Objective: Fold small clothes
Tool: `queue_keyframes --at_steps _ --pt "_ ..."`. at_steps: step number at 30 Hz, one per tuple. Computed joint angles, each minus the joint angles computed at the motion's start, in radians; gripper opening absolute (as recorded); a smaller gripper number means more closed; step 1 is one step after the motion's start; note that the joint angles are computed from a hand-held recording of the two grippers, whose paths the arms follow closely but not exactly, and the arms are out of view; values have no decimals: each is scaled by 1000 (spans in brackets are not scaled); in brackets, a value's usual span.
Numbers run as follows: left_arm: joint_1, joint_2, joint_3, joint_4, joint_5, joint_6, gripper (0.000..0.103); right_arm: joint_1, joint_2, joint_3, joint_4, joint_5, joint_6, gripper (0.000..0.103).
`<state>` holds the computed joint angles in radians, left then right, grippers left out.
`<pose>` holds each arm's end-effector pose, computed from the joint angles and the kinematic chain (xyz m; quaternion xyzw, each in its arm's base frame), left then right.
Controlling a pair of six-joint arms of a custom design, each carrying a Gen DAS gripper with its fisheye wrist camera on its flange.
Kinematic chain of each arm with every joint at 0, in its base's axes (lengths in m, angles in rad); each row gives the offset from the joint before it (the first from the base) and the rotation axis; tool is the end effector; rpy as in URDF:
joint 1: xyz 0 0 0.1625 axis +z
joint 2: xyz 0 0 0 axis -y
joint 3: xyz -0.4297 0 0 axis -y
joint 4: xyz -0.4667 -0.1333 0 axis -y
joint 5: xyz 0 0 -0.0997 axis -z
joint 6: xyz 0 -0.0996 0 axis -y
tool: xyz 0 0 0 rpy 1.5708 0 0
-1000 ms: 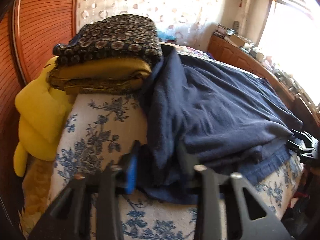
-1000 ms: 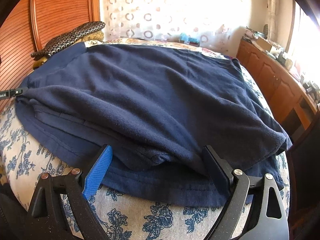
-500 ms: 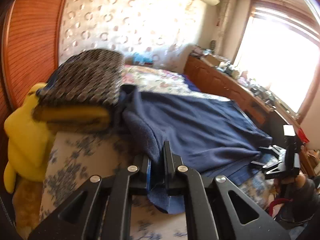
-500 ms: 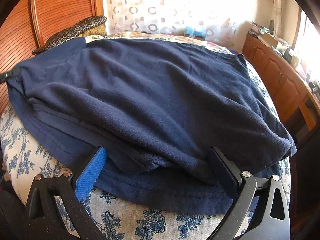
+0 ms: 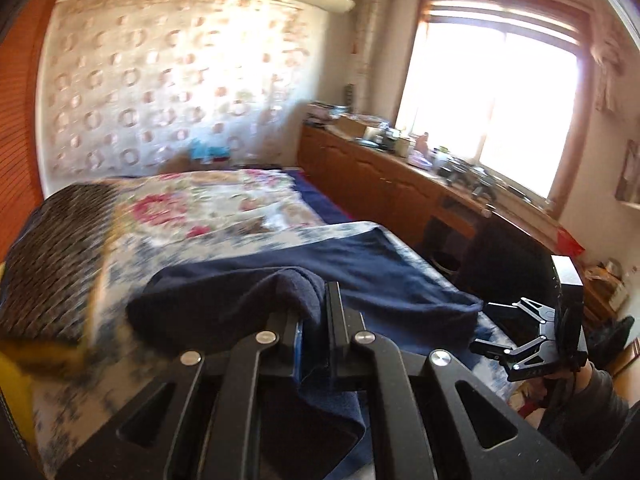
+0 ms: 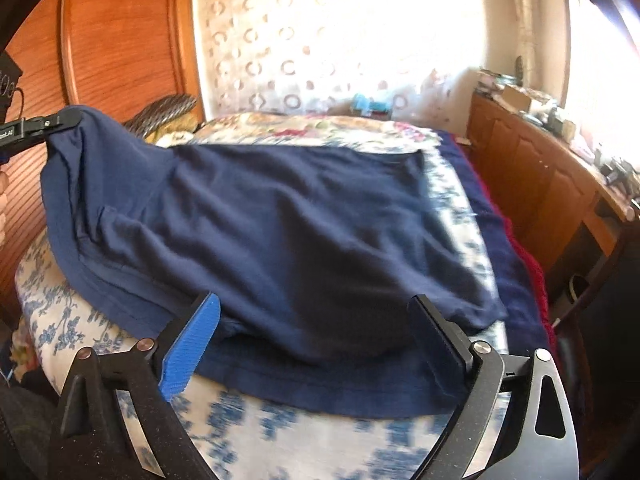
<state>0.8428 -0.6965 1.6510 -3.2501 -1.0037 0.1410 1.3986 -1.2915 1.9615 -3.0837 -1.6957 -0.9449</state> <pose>-0.3461 -0.6690 0.0605 0.2879 0.8560 -0.4015 0.1519 0.0121 -0.6359 0.2944 0.3195 -0.8532 0.3161 0.2647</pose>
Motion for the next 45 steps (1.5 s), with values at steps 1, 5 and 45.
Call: queue_keyframes --at_steps 1,5,45 --pt "-4 21 -33 21 -13 8 5 -7 -10 1 1 9 5 95" --pt "-11 97 -171 145 -83 23 5 -35 -49 -2 3 32 18 93" --pt "45 100 -171 293 47 7 49 6 11 -108 102 17 -7 92"
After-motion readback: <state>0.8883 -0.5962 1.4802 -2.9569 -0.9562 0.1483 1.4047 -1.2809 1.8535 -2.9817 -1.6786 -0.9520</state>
